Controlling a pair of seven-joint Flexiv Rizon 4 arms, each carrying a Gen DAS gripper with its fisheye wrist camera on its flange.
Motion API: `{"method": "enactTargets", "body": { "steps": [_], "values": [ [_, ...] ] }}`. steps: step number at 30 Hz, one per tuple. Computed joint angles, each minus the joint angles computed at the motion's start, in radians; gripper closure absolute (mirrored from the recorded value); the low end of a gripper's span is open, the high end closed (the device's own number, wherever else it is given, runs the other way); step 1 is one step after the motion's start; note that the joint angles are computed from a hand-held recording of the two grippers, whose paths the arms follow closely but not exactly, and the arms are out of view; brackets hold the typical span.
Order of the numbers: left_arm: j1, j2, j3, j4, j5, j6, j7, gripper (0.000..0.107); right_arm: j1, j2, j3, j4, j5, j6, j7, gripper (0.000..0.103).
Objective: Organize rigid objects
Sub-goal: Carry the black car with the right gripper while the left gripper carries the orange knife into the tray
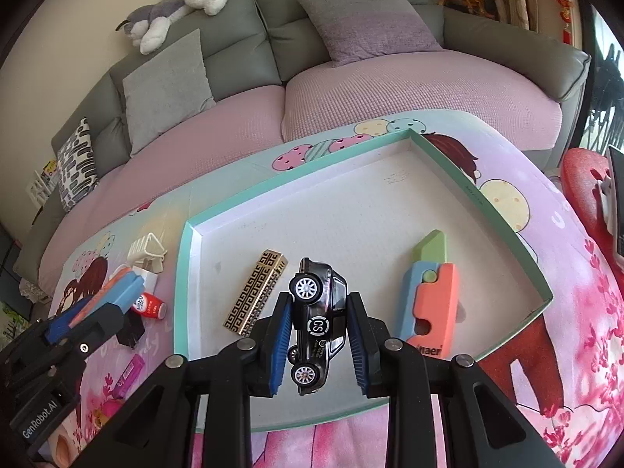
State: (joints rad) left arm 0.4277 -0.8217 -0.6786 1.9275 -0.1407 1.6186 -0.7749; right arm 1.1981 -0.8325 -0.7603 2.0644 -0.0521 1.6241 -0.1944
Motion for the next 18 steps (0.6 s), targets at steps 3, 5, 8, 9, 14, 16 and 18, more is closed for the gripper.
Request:
{"method": "enactTargets", "body": {
  "steps": [3, 5, 8, 9, 14, 16, 18],
  "values": [
    [-0.04, -0.007, 0.016, -0.009, -0.003, -0.008, -0.006, 0.063, 0.021, 0.0, -0.024, 0.019, 0.009, -0.017, 0.017, 0.073],
    [-0.068, -0.011, 0.035, -0.014, -0.007, -0.019, -0.009, 0.063, 0.026, 0.002, -0.029, 0.031, 0.013, -0.018, 0.029, 0.073],
    [-0.11, -0.016, 0.072, -0.021, -0.018, -0.029, -0.012, 0.063, 0.032, 0.007, -0.036, 0.047, 0.015, -0.026, 0.044, 0.073],
    [-0.123, -0.018, 0.084, -0.022, -0.023, -0.027, -0.017, 0.063, 0.029, 0.01, -0.033, 0.049, 0.013, -0.029, 0.047, 0.073],
    [-0.175, -0.025, 0.14, -0.034, -0.034, -0.031, -0.027, 0.063, -0.007, 0.021, 0.003, 0.039, -0.014, -0.042, 0.05, 0.073],
    [-0.189, -0.028, 0.157, -0.039, -0.035, -0.033, -0.026, 0.063, -0.027, 0.021, 0.023, 0.032, -0.025, -0.033, 0.049, 0.073],
    [-0.202, -0.028, 0.172, -0.042, -0.039, -0.04, -0.027, 0.063, -0.044, 0.022, 0.04, 0.026, -0.033, -0.031, 0.047, 0.073]
  ]
}}
